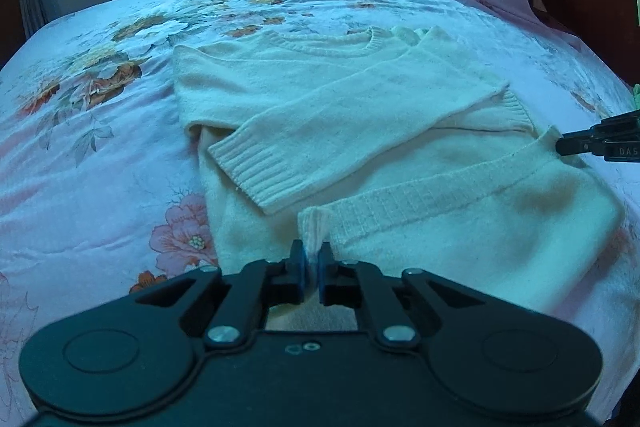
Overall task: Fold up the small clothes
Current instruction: 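Lift the hem with both grippers and fold it toward the collar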
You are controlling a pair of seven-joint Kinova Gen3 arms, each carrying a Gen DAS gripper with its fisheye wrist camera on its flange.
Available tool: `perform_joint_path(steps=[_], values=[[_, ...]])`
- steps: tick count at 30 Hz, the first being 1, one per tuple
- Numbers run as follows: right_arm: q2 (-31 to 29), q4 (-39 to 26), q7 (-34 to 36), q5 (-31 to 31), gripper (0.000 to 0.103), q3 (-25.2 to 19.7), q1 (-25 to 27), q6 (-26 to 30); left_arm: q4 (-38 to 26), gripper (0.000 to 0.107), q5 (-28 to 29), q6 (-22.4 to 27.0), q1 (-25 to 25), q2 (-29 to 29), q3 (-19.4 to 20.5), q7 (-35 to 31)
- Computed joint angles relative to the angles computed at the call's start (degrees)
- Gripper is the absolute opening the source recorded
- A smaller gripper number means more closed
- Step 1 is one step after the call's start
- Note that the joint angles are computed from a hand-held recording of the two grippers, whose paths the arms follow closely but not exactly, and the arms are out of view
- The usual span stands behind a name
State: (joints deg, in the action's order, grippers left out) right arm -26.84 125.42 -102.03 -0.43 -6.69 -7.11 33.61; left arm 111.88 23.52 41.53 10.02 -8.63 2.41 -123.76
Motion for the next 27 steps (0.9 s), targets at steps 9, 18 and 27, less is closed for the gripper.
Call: perform_joint_path(steps=[9,18,27], values=[[4.46,-1.62,4.69,-3.47,0.005,5.36,-3.31,1.21,-0.11,0.007,1.80,0.06,-0.84,1.36,-0.71,0.88],[-1.77,-0.86,0.64,-5.25,0.003,1.19,0.79,-2.39,2.76,0.004,11.27,-5.33,1.23,-4.87,-4.20,-3.44],[6.94,-9.50,-0.54,-2.05,0.002,4.43,2.68,-10.26,-9.31,0.004,20.20,-9.77,0.02,5.78,-3.94,-5.76]])
